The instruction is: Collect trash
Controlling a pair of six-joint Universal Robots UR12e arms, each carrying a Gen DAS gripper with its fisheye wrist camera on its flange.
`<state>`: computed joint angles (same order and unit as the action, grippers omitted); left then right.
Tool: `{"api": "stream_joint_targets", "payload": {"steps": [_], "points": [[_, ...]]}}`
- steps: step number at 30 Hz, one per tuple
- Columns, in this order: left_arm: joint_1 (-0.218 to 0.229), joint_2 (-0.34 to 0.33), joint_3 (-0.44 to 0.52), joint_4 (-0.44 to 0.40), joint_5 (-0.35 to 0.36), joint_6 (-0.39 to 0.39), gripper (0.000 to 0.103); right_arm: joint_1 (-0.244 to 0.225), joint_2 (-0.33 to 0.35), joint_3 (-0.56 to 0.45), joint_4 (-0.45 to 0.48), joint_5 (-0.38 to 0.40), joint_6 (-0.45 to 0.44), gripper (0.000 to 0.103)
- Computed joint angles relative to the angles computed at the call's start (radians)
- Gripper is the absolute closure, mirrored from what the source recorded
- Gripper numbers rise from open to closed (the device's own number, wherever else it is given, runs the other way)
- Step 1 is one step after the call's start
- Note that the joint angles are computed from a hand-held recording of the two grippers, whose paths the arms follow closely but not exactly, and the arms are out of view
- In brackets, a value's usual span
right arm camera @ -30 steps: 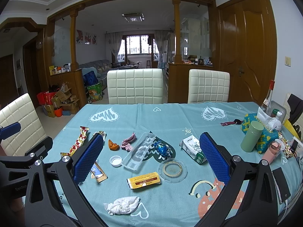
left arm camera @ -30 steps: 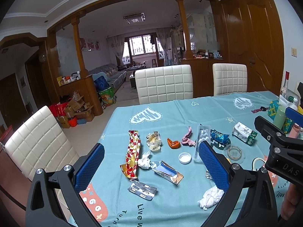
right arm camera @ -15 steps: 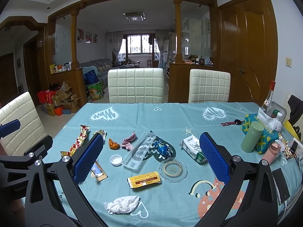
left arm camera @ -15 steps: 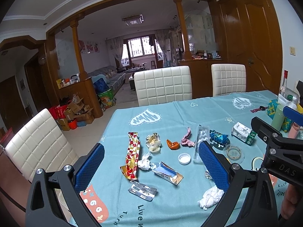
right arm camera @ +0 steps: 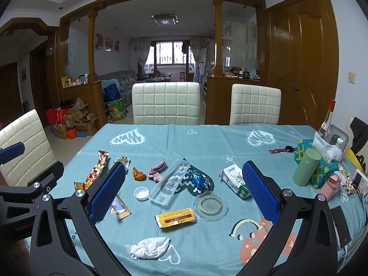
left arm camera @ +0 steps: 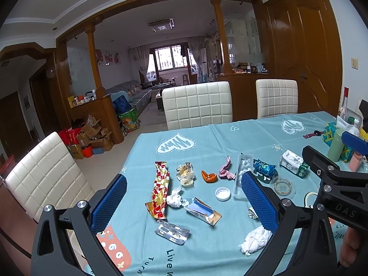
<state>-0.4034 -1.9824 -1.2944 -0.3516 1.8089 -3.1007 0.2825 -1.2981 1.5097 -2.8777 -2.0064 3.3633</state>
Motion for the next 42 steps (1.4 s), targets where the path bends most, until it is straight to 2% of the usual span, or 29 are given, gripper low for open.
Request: {"api": "stream_joint_targets", "payload": {"steps": [24,29,33,35,37,40,42], "points": [[0.002,-0.006,0.011,-0.020,-0.009,-0.002,0.006,-0.004,0.000,0.001,0.033,0.003,0.018,0.003],[0.006,-0.020,0.021,-0.036,-0.016,-0.009,0.006,-0.015,0.009,-0.008,0.078,0.017,0.037,0.003],[0.022,-0.030,0.006,-0.013,-0.057,-0.024,0.006,-0.034,0.020,-0.008,0.119,0.056,0.036,0.003],[0.026,-0.038,-0.005,-0.016,-0.036,-0.026,0.006,-0.044,0.024,0.003,0.155,0.063,0.042,0.003],[0.031,-0.047,-0.006,-0.069,-0.017,-0.034,0.006,-0.057,0.024,0.014,0.207,0.107,0.042,0.003],[0.056,-0.050,-0.011,-0.205,-0.074,-0.057,0.006,-0.094,0.015,0.051,0.272,0.255,0.075,0.003],[0.066,-0.050,-0.023,-0.233,-0.082,-0.065,0.006,-0.117,0.012,0.073,0.308,0.363,0.095,0.004]]}}
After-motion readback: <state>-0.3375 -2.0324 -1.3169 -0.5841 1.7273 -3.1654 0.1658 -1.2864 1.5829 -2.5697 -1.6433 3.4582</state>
